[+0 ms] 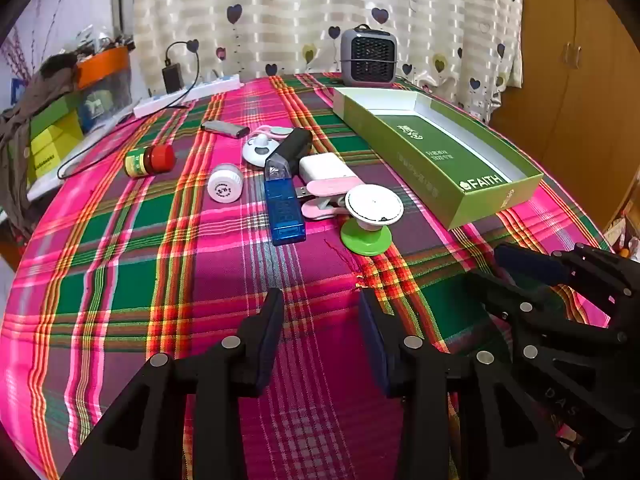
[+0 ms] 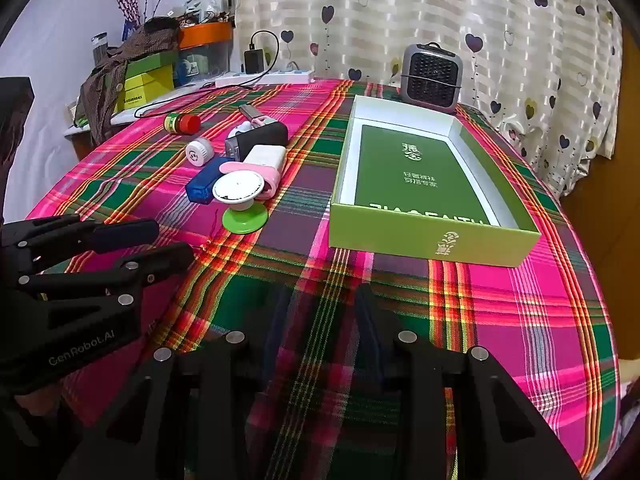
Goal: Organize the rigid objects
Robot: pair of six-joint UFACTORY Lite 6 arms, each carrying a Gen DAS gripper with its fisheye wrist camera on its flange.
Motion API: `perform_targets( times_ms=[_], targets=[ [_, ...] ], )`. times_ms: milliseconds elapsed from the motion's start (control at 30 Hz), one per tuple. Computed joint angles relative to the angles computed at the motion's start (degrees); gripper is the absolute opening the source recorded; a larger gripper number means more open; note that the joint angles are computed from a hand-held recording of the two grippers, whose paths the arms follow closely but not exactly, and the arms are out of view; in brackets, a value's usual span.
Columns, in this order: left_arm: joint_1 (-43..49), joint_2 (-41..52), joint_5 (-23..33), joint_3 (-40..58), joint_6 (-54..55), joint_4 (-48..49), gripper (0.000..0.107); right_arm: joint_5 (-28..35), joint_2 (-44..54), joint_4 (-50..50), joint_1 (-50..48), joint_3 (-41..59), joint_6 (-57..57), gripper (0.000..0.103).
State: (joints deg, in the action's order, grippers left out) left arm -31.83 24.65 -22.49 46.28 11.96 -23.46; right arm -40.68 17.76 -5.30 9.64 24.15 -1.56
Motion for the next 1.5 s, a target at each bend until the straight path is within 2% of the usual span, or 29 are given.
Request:
perform_targets(
  times_ms=[1500],
  targets=[
    [-0.03, -0.05, 0.29, 0.03, 0.14, -0.18, 0.038, -0.85, 0.05, -1.27, -0.81, -0.51, 0.59, 0.036]
  ],
)
